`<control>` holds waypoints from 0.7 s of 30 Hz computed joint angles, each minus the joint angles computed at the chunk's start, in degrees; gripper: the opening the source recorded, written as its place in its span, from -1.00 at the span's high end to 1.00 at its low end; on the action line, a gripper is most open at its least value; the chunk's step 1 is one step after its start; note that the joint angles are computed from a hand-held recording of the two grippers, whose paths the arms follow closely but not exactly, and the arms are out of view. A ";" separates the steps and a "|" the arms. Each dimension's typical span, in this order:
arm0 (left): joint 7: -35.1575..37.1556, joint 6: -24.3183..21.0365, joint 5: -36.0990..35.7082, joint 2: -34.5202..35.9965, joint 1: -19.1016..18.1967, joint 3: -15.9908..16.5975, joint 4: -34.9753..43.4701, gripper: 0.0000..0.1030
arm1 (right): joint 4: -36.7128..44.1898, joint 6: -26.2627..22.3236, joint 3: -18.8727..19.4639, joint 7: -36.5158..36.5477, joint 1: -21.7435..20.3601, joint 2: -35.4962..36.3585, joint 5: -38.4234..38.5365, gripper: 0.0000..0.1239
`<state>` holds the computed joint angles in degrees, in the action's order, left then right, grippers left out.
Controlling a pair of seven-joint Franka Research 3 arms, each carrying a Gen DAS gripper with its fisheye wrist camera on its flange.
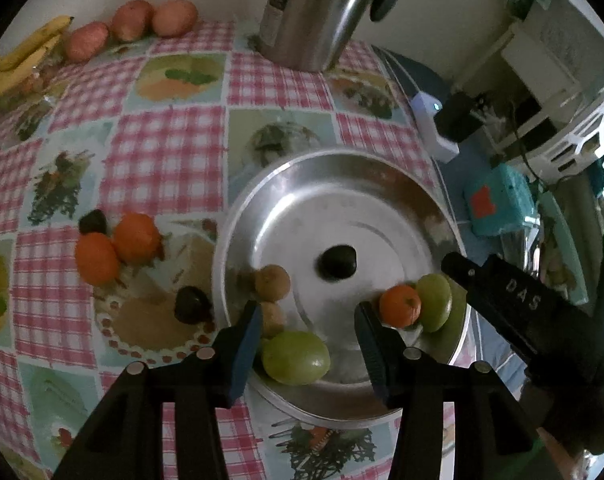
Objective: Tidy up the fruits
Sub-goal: 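Open both tools to release the apple and the pear into the plate, then move both open tools back toward the remaining oranges and plum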
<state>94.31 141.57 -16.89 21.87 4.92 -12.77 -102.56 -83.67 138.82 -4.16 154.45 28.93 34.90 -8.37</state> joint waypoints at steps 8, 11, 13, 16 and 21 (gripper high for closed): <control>-5.08 0.28 2.81 -0.25 0.51 2.43 1.26 -0.05 | 4.01 -3.00 1.91 -4.88 -0.28 2.03 1.31 0.22; -7.70 0.62 4.72 -0.21 0.81 3.43 1.23 -0.10 | 7.60 -5.73 2.14 -7.60 0.40 4.07 1.34 0.22; -9.32 0.45 5.64 -0.06 1.29 3.94 1.29 -0.13 | 9.66 -6.58 2.41 -9.28 0.84 5.19 1.53 0.22; -12.06 -0.60 7.79 0.05 1.73 4.94 1.44 -0.22 | 12.97 -7.95 2.85 -11.87 1.49 6.96 2.07 0.20; -15.34 -2.45 9.91 0.33 2.88 5.74 1.76 -0.32 | 19.96 -11.70 3.25 -16.43 2.83 10.72 2.54 0.04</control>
